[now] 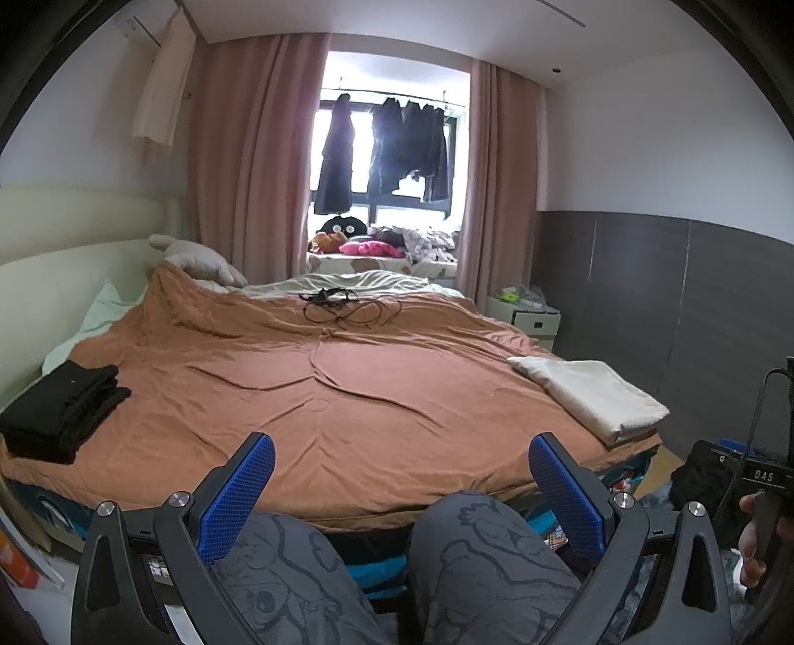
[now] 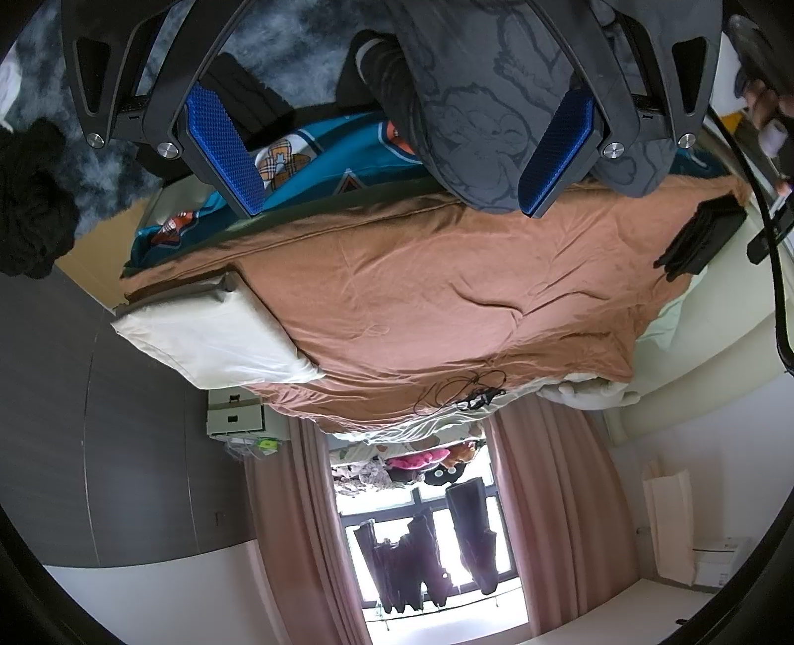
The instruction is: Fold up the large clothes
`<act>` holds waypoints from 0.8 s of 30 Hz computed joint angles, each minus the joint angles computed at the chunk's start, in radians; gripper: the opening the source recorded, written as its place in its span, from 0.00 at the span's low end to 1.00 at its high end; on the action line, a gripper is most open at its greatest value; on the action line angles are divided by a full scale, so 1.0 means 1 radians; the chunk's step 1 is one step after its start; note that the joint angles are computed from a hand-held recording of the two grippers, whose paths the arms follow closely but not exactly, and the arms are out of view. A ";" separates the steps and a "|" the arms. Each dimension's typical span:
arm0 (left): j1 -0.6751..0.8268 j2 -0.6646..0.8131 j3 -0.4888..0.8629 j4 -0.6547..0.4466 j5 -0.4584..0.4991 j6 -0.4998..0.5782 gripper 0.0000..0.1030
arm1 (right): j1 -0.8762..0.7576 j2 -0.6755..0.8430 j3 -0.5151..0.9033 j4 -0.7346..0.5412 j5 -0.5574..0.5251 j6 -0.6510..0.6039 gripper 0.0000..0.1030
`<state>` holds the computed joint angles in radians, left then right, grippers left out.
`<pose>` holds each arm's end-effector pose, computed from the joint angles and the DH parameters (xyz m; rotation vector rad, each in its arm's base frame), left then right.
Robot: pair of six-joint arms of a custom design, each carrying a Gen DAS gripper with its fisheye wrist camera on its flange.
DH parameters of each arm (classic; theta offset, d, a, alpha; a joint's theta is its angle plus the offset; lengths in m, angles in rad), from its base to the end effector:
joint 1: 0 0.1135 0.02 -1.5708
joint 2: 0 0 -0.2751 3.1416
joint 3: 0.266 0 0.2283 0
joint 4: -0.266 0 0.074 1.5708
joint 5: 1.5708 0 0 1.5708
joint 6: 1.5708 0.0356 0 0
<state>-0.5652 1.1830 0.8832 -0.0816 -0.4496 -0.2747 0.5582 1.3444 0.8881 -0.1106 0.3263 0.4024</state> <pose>0.2131 -0.1169 0.3210 -0.0157 1.9146 -0.1267 0.2379 0.1351 0.2805 0.0258 2.1124 0.2264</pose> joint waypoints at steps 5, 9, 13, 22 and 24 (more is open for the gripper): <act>-0.002 -0.003 0.001 -0.005 0.001 -0.002 1.00 | -0.002 0.000 -0.001 0.002 -0.001 -0.003 1.00; 0.003 -0.013 -0.003 -0.010 0.016 0.007 1.00 | -0.001 0.000 -0.002 0.003 -0.001 -0.001 1.00; 0.003 -0.015 -0.003 -0.010 0.016 0.008 1.00 | 0.002 -0.002 -0.003 0.001 0.001 0.001 1.00; 0.011 -0.028 -0.014 -0.013 0.025 -0.003 1.00 | 0.007 -0.002 -0.007 0.004 0.005 0.007 1.00; 0.014 -0.033 -0.017 -0.016 0.030 -0.006 1.00 | 0.022 -0.003 -0.009 0.001 0.017 0.018 1.00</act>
